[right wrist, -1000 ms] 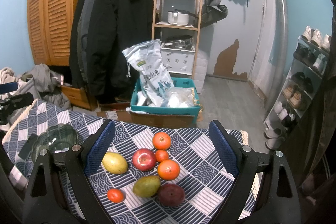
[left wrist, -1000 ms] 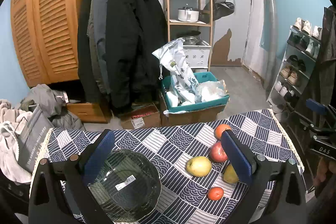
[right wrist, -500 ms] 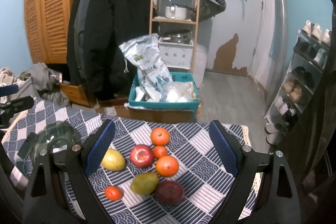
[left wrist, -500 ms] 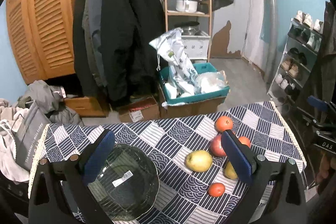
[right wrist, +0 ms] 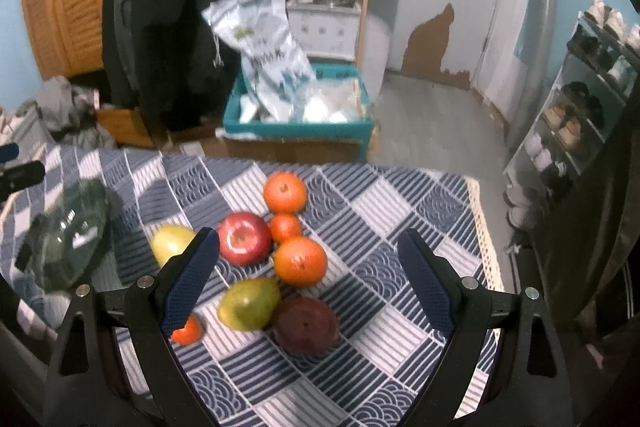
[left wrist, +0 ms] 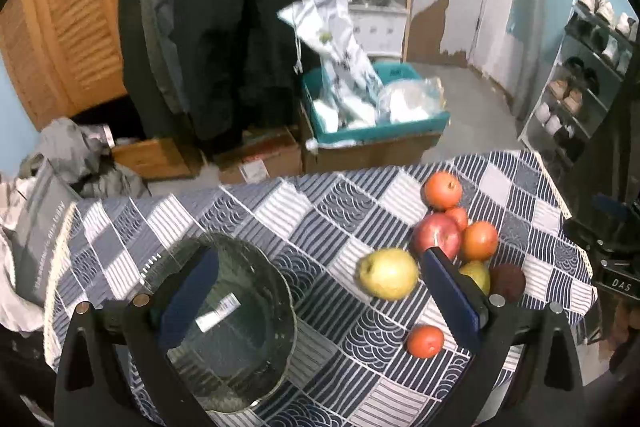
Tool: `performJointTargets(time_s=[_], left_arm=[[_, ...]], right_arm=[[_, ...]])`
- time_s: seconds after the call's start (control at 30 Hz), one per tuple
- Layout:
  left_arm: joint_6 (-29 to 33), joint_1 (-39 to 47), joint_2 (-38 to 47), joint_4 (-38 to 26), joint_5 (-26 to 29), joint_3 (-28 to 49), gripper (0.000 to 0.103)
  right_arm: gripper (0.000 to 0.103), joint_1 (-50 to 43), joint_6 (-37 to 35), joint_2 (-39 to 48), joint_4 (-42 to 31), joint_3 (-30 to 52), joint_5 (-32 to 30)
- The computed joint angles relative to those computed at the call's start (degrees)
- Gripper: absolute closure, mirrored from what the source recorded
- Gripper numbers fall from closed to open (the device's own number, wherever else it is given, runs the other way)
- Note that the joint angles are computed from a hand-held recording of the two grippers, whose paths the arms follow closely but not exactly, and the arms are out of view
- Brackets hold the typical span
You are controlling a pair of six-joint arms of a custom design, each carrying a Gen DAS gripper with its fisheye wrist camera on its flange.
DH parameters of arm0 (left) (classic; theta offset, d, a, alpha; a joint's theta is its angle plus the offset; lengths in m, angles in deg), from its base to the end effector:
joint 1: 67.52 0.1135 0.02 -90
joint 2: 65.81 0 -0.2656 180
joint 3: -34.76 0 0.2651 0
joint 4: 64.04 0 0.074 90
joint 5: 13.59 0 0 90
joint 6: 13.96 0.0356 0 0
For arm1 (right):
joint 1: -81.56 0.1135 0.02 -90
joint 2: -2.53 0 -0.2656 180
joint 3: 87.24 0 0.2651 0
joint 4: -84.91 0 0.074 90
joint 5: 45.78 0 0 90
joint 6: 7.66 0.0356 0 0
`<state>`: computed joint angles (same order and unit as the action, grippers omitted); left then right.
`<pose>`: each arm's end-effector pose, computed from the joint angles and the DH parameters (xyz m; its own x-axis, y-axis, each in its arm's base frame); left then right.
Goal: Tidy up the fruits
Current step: 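Move the left tool to the yellow pear while the right tool approaches the dark red apple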
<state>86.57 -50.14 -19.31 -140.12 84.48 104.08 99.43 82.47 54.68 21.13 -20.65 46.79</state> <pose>0.1417 0.0391 0.3214 -0.7913 -0.0581 -0.6087 -0.0722 0.9974 -0.0013 0.1767 0.0553 0.3062 -0.7226 -0.2306 -0.6516 -0.2771 0.9603 -0.0325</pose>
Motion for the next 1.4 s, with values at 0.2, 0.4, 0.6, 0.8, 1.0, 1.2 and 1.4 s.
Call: performJointTargets(time_s=[0.2, 0.4, 0.6, 0.8, 1.0, 1.2, 1.4], left_arm=[[-0.6, -2.6, 3.2, 0.3, 0.2, -3.6, 0.001], [-3.9, -6.9, 5.7, 3.0, -1.9, -7.5, 0.001], [-5.8, -11.1, 7.7, 7.1, -4.9, -11.1, 0.001], [-6.2, -13.9, 10.9, 8.5, -6.4, -13.5, 0.001], [-7.3, -15.6, 13.1, 11.9, -7.1, -14.9, 0.001], [-8.5, -16.2, 16.1, 15.2, -6.6, -15.9, 0.001], [-10.0, -14.9, 20.1, 17.4, -4.2, -15.7, 0.001]], right_arm=[[0.014, -4.1, -2.0, 2.9, 0.0, -4.0, -4.1], [0.014, -6.3, -5.0, 6.2, 0.7, -7.8, -4.7], [0.014, -7.1, -6.6, 8.9, 2.2, -11.2, -5.3], [0.014, -9.0, -8.3, 12.6, 3.7, -13.4, -7.1], [0.014, -7.4, -8.5, 16.2, 5.9, -14.1, -7.1], [0.014, -3.9, -7.6, 20.8, 9.7, -14.6, -4.8], [0.028, -4.3, -7.7, 24.6, 12.2, -14.7, -7.0]])
